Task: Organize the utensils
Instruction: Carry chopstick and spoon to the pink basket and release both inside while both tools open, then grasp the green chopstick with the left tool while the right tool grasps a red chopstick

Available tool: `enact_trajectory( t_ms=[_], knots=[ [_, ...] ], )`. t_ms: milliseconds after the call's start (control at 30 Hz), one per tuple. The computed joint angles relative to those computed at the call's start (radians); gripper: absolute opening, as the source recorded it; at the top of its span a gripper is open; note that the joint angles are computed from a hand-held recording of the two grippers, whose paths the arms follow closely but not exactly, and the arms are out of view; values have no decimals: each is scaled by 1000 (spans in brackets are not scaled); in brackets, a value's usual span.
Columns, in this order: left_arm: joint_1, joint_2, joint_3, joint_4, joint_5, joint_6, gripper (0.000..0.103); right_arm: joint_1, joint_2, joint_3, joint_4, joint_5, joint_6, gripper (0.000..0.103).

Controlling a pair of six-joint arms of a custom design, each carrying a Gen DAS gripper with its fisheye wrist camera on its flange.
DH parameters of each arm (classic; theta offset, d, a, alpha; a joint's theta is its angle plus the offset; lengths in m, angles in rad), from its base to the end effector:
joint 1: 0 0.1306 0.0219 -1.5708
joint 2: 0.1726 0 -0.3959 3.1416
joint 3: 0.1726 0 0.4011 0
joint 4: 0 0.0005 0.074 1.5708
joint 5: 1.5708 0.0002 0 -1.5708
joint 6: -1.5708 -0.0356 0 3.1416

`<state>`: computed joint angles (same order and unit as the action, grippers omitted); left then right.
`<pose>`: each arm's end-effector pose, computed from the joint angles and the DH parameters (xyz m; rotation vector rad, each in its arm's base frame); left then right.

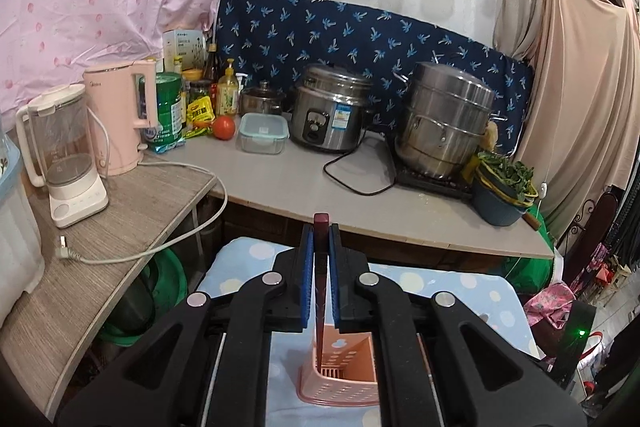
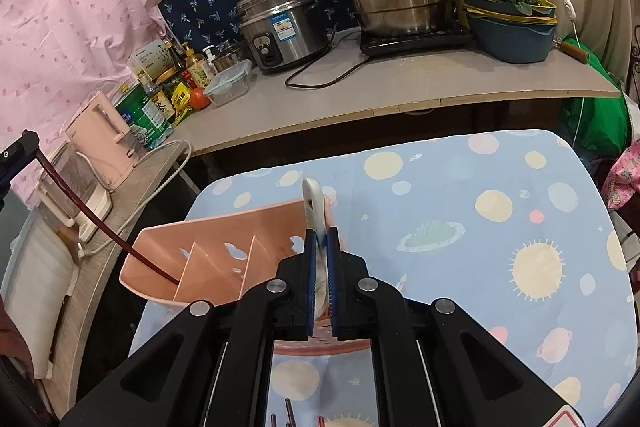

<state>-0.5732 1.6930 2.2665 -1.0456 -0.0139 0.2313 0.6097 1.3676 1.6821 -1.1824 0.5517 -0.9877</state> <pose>0.4800 -0.3099 0.6770 0.3448 2.0494 -0.4848 0.3869 0.2468 0.5707 0.6580 2.1856 0.1481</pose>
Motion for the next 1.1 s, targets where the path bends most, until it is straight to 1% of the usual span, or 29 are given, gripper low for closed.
enact_trajectory(
  t_ms=[100,133,200,267,300,333,500,633,733,833,967,1100],
  knots=[
    [7,0,-10,-6,3,6,8,1,0,-6,2,-2,-3,8],
    [10,-2,-13,-7,6,7,8,2,0,-5,1,5,-4,8],
    [12,-10,-29,-2,5,9,8,9,0,-5,-3,27,-7,12],
    [14,-17,-40,-9,4,8,13,13,-6,-8,-1,34,-12,12],
    [15,-18,-40,-14,1,9,20,16,-10,-11,0,35,-15,12],
    [16,-29,-55,-8,-1,10,25,22,-12,-9,-6,42,-18,12],
    [16,-79,-119,2,-12,-3,27,64,-26,4,-42,82,-37,12],
    [11,-129,-179,-6,-33,-14,31,114,-42,11,-77,103,-73,12],
    [7,-181,-245,-7,-45,-24,32,173,-45,23,-131,144,-107,12],
    [1,-241,-326,-11,-57,-40,35,239,-52,25,-185,172,-159,16],
    [-1,-332,-457,-14,-55,-48,36,337,-48,23,-286,217,-263,19],
    [5,-421,-593,-21,-33,-50,36,426,-37,10,-386,230,-393,19]
  ],
)
